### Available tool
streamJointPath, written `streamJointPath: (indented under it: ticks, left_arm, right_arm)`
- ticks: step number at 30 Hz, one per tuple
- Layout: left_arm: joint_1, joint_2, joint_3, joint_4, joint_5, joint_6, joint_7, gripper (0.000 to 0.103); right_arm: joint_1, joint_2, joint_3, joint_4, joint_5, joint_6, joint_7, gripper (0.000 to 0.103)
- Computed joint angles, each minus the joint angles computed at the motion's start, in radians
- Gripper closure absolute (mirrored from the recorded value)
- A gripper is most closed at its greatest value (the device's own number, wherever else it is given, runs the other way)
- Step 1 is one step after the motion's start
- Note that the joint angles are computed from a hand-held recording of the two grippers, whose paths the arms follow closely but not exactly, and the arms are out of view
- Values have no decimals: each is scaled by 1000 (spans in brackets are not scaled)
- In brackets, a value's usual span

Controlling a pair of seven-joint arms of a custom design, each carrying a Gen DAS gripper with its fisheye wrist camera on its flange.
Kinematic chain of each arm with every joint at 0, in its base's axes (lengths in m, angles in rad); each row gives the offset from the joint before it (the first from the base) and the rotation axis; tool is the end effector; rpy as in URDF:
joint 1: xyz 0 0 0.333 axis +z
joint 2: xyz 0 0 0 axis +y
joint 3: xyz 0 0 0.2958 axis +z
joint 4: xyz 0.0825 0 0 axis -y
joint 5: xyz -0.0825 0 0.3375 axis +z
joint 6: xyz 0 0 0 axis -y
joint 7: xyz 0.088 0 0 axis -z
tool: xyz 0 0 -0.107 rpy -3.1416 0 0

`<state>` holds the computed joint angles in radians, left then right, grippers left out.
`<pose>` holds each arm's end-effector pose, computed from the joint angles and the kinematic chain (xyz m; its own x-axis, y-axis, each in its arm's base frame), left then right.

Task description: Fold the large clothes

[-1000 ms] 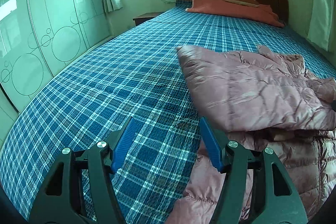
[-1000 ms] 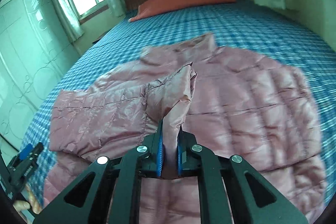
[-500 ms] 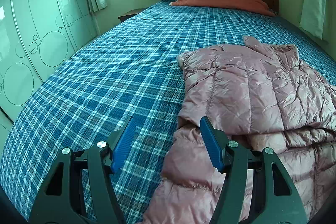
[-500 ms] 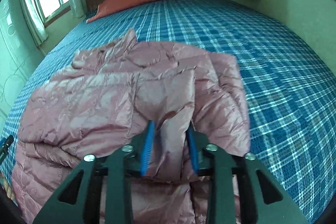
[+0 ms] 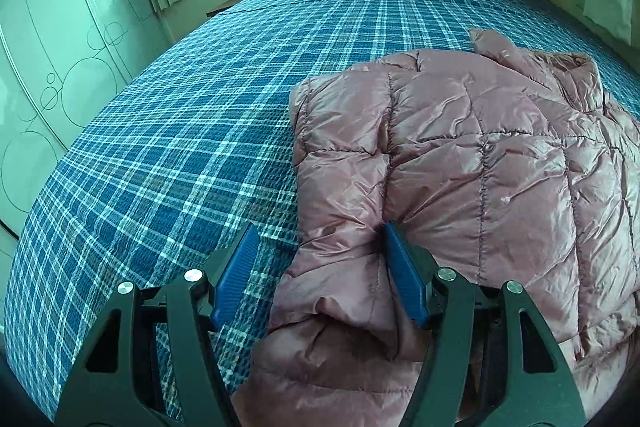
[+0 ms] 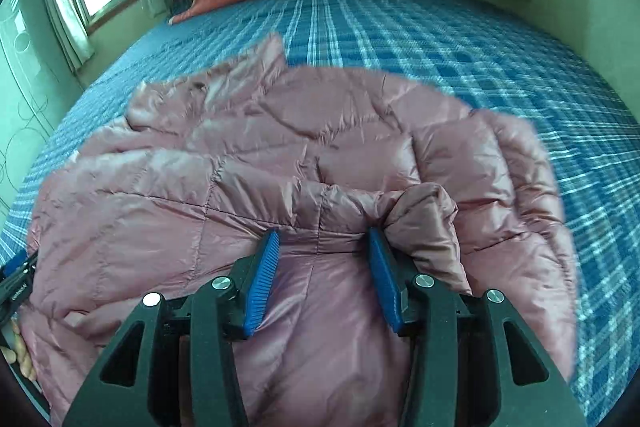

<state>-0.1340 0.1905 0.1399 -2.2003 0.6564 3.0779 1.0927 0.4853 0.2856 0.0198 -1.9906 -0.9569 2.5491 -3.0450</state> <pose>0.5513 -0.0488 0.3786 -0.1066 -0.9798 -0.1690 -0.7566 0.1903 -0.6256 0.5051 0.2910 0.3541 -0.3861 -0.9201 -0.0653 -0.7101 0.3417 -0.6157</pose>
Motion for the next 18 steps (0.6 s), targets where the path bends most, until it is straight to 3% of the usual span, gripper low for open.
streamJointPath:
  ticks: [2, 5, 6, 7, 10, 16, 18]
  left_arm:
    - [1, -22, 7, -17, 4, 12, -12, 39]
    - [24, -80, 21, -91, 18, 115, -49, 39]
    - [5, -82, 46, -93, 54, 117, -80, 39]
    - [11, -75, 37, -91, 55, 101, -78, 39]
    - [119, -22, -120, -72, -200, 33, 165, 36]
    - [141, -103, -146, -147, -382, 43, 332, 36]
    - [173, -164, -175, -214, -507, 56, 443, 36]
  right_arm:
    - [17, -23, 8, 0, 4, -51, -1, 57]
    - [60, -59, 32, -17, -55, -154, 37, 57]
    - [65, -63, 42, -23, -52, -180, 32, 57]
    - [61, -54, 51, -24, -35, -188, 14, 57]
    - [52, -31, 51, -34, -43, -159, 6, 56]
    - [50, -168, 75, -146, -47, -137, 87, 55]
    - [56, -239, 105, -216, -52, -156, 144, 47]
